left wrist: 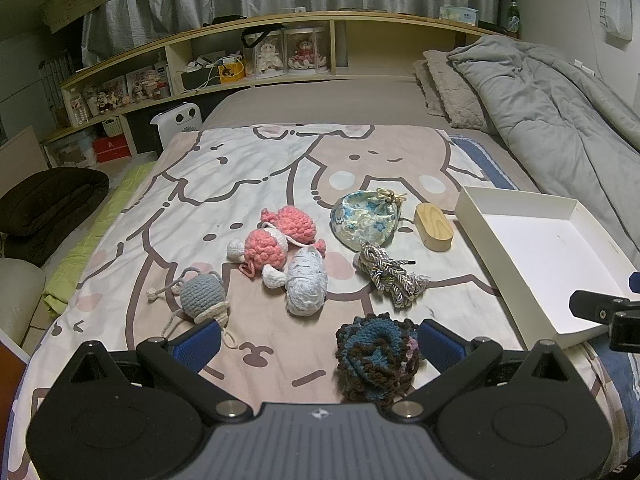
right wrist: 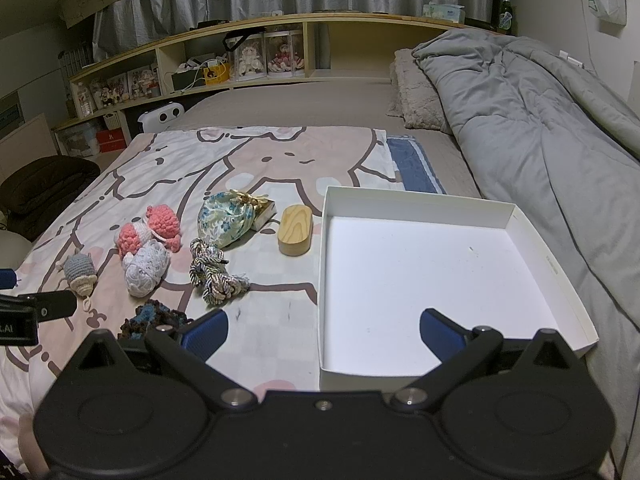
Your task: Organize objects
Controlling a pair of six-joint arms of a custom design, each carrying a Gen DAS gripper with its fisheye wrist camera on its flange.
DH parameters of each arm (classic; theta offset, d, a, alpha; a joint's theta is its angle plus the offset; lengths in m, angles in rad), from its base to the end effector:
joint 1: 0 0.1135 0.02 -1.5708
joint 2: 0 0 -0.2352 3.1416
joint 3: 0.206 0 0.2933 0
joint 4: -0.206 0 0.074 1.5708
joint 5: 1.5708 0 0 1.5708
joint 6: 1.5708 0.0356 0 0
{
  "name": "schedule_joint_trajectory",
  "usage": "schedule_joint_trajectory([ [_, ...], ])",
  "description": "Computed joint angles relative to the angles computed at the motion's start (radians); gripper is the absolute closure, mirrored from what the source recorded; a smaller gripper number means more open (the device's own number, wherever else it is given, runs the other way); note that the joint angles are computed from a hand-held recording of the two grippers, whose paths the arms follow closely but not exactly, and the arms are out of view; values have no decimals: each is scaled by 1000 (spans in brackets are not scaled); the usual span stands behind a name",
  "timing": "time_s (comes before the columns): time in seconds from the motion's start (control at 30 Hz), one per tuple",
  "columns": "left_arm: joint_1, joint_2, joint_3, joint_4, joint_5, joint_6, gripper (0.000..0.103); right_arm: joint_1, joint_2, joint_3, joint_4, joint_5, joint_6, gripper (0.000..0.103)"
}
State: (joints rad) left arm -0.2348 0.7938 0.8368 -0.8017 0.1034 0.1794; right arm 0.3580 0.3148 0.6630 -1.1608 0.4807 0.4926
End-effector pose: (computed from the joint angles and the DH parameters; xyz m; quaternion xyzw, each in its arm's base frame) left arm 0.2119 -0.0545 0.2782 0.2086 0.8937 -0.0584 0.3930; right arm 0.1166 0.0260 0.2640 0.1486 0.8943 -0.0531 0.4187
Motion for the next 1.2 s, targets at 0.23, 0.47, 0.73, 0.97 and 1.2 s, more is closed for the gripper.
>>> schedule_joint_trajectory([
  [0.23,-8,-6,-7,1,-5,-6,0,9,7,6,-4,6,8,0],
  [0.47,-11,-8,-7,-3,-7,-5,0,9,5,4,-6,7,10,0],
  [0.73,-11,-8,-6,-3,-5,-5,0,11,4,2,-8,9,13,0],
  [0.97,-11,-8,-6,-3,-6,-5,0,6,5,3,-8,6,10,0],
  [1.2,-13,-14,-12,-4,-2,-4,0,-34,6,13,-3,-17,-12,0],
])
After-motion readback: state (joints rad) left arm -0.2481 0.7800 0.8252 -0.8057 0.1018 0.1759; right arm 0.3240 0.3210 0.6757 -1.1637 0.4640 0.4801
